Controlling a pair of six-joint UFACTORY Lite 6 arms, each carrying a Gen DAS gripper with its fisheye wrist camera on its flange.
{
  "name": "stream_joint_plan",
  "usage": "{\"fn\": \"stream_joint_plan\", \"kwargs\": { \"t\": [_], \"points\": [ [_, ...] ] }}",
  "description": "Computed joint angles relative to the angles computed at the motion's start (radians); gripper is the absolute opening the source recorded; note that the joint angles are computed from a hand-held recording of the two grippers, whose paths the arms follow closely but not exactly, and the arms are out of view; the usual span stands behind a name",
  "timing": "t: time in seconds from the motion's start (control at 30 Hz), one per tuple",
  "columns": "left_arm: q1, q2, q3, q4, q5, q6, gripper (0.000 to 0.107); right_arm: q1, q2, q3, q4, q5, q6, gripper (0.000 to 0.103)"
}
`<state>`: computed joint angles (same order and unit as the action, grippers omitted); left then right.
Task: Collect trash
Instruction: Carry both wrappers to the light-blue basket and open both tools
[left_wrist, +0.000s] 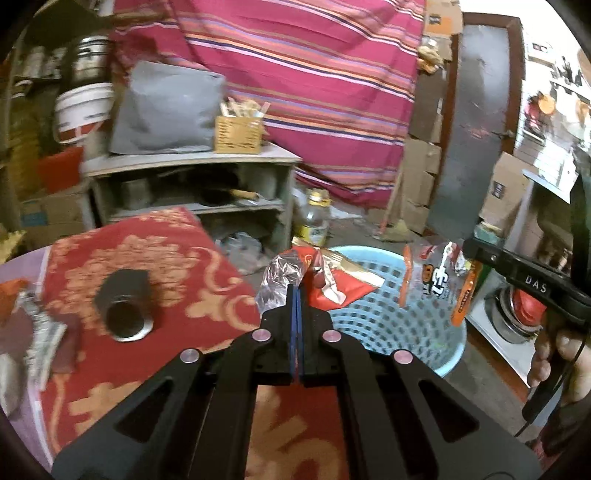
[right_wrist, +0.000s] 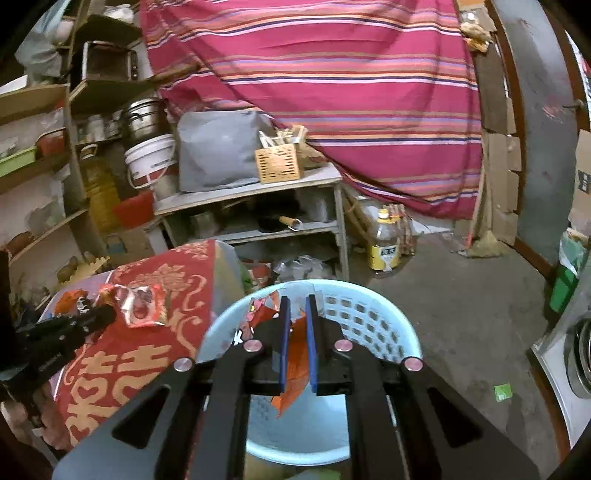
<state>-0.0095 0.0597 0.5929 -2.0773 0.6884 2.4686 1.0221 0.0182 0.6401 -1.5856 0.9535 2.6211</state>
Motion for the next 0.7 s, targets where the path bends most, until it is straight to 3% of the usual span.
{"fn": "stream_joint_plan", "kwargs": {
  "t": [0.27,0.5,0.53,0.6,0.7],
  "points": [
    [-0.226,0.145,0.074,-0.219,-0.060,0.138,0.000,-0.105,-0.129,-0.185,-0.091,-0.063,0.116,0.008],
    [-0.318,0.241,0.145,-0.351,-0.114,0.215,0.001,-0.135,-0.130,-0.217,-0.138,-0.084,0.164,0.008],
    [-0.322,0.247,0.151,-0.358,-0.121,0.219,0.004,-0.135,-0.125,-0.216,-0.139,-0.088,0.169,0.008],
    [-0.326,0.249,0.156,-0.368,-0.133,0.221,0.028,-0.142,-0.118,-0.219,-0.150,-0.094,0.181,0.008],
    [-0.318,0.206,0.116,-0.411,-0.118,0.268,0.039,-0.153,-0.102,-0.207,-0.162,-0.103,0.184,0.008]
  ]
}}
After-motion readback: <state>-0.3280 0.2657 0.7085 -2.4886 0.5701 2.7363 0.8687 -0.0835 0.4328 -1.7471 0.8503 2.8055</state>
